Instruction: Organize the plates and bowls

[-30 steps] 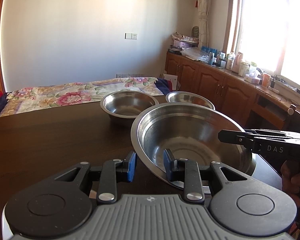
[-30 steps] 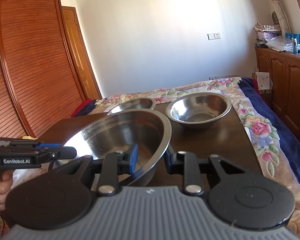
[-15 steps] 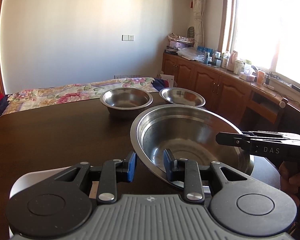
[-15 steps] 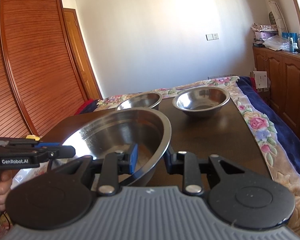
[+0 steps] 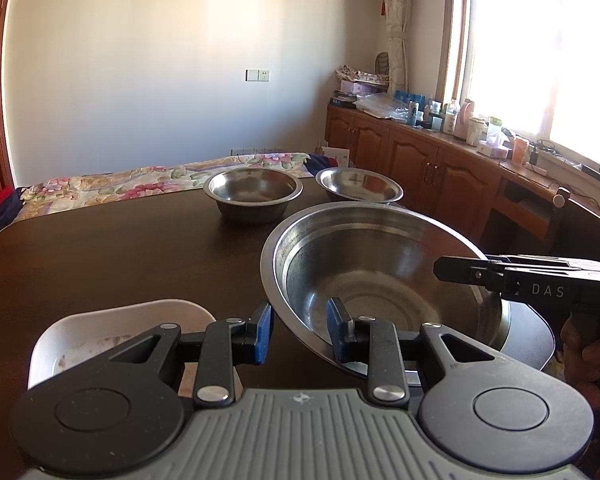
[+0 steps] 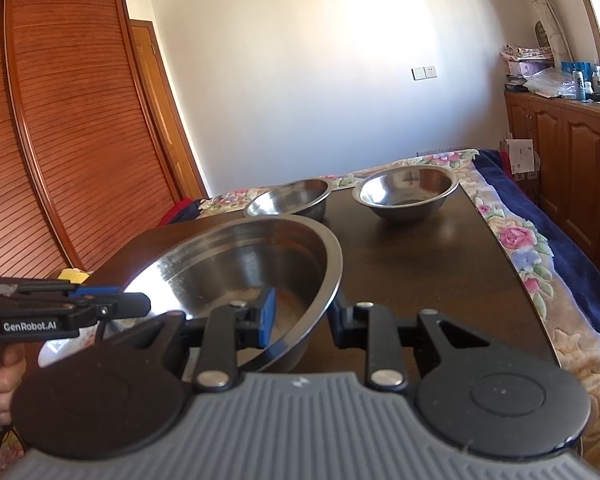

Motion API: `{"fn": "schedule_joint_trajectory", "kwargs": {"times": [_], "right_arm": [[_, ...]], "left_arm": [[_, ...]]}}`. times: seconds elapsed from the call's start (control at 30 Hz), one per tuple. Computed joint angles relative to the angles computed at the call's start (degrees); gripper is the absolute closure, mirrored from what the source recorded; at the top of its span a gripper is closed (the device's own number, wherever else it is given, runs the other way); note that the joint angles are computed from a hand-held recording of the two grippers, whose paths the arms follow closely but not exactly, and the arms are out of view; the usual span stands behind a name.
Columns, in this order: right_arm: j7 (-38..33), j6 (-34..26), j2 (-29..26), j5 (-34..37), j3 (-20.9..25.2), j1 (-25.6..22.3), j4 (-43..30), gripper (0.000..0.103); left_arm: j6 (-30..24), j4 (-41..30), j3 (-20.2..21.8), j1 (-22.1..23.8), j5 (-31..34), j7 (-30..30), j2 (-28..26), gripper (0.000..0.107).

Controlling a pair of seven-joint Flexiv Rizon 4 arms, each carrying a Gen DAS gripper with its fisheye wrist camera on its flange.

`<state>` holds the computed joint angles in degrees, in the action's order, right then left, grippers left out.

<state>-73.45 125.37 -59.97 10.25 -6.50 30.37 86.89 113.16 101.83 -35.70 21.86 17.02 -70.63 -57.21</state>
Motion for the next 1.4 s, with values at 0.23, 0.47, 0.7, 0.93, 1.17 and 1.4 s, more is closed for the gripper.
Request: {"fn": "schedule_joint_trajectory", "kwargs": {"times": [0.23,0.47,0.7,0.93,1.17,1.4], "right_arm": [[-0.4,0.2,0.4,0.5,0.1,0.4,0.9,0.073],[0.0,-0.7,0.1,0.6,-0.1,0.6,0.7,0.073],[0.3,-1.3,-0.1,0.8,-0.6,1.1,0.9,0.073],[0.4,-1.1,0.0,1.3,-0.8,1.4,1.5,0.072],[0.2,-1.2,-0.3,1.5,-1.3,1.7,1.5,0.073],[-0.3,-1.3,-0.3,2.0,-1.9,2.0,1.3,0.072]], "left_arm": [[-0.2,0.6,-0.5,0.8,0.5,0.3,-0.1,0.075],[-0.8,0.4,0.3,0.1,-0.5,0.6,-0.2,0.075],[-0.9,0.9,0.7,-0.1,-1.0,0.8,-0.2,0.075],[-1.6,0.3,-0.2,0.1,-1.3,1.5,-0.8,0.074],[-1.6,0.1,-1.3,0.8,-1.3,2.1,-1.6,0.074],[0.0,0.0,-0.5,0.4,-1.2,1.4,-1.8,0.059]]}}
